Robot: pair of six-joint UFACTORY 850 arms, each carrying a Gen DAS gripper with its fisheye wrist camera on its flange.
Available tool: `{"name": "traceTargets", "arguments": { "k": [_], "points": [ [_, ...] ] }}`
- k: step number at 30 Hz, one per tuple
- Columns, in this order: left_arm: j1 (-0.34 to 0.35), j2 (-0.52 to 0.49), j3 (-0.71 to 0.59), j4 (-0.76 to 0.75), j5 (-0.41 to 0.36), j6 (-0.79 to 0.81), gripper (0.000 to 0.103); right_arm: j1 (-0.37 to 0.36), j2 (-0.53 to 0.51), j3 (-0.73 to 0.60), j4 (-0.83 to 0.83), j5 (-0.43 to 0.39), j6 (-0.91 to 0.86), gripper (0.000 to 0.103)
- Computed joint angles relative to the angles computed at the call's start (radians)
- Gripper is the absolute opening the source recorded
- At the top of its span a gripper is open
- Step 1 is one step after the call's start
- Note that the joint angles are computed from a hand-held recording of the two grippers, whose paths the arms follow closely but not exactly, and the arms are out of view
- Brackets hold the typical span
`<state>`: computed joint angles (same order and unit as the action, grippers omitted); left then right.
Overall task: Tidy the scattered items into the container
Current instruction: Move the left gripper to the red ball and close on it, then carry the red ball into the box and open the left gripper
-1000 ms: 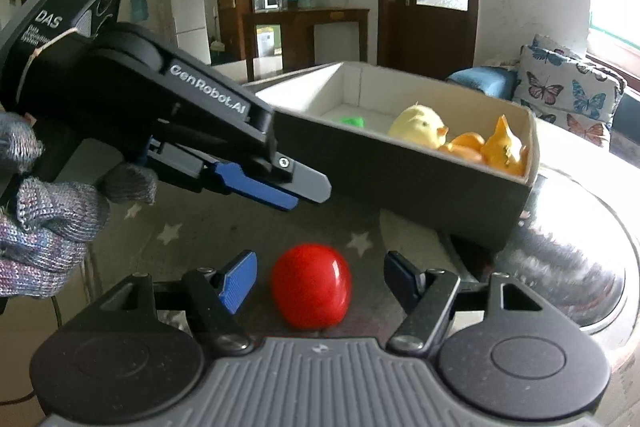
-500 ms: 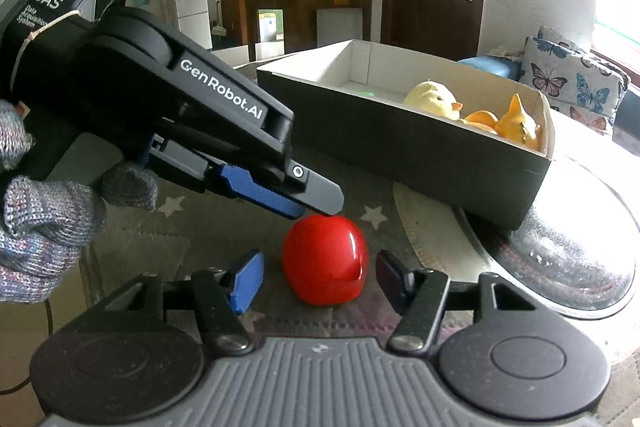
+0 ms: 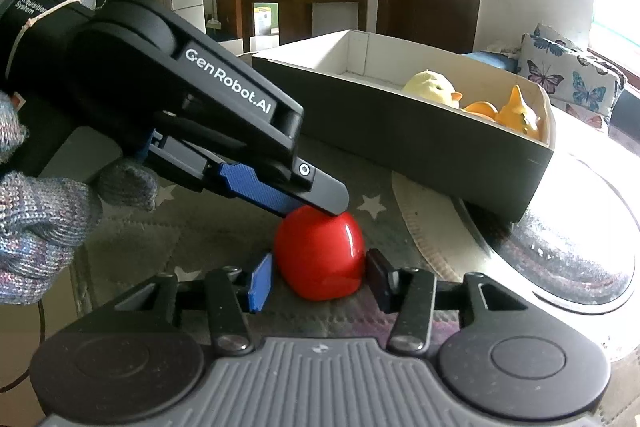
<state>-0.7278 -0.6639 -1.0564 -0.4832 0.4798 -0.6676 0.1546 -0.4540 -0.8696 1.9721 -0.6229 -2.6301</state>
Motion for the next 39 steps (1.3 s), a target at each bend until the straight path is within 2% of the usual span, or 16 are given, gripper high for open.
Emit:
{"name": "traceTargets", "arguments": {
  "k": [8, 13, 17, 21, 26, 33, 39],
  "points": [
    [0.002, -0.001, 0.011, 0.031, 0.017, -0.056, 0.037, 0.0, 0.0, 0.003, 0.013, -0.004, -0.009, 0.049],
    [-0.002, 0.0, 0.002, -0.005, 0.001, -0.013, 0.037, 0.002, -0.001, 0.001, 0.021, -0.003, -0.011, 0.049],
    [0.004, 0.009, 0.012, 0.036, 0.006, -0.047, 0.037, 0.0, 0.005, 0.006, 0.025, -0.01, -0.014, 0.049],
    [0.001, 0.034, 0.031, 0.024, 0.036, -0.036, 0.037, -0.004, 0.024, 0.014, 0.037, -0.034, -0.035, 0.049],
    [0.003, 0.075, 0.042, -0.046, 0.085, 0.06, 0.037, -0.001, 0.047, -0.001, 0.07, -0.069, -0.071, 0.049],
    [0.045, 0.098, 0.012, -0.097, 0.115, 0.162, 0.037, 0.032, 0.018, -0.111, 0.085, -0.064, -0.069, 0.049],
    [0.118, 0.064, -0.054, -0.023, 0.065, 0.122, 0.037, 0.062, -0.059, -0.246, 0.024, -0.013, 0.038, 0.049]
  ]
}}
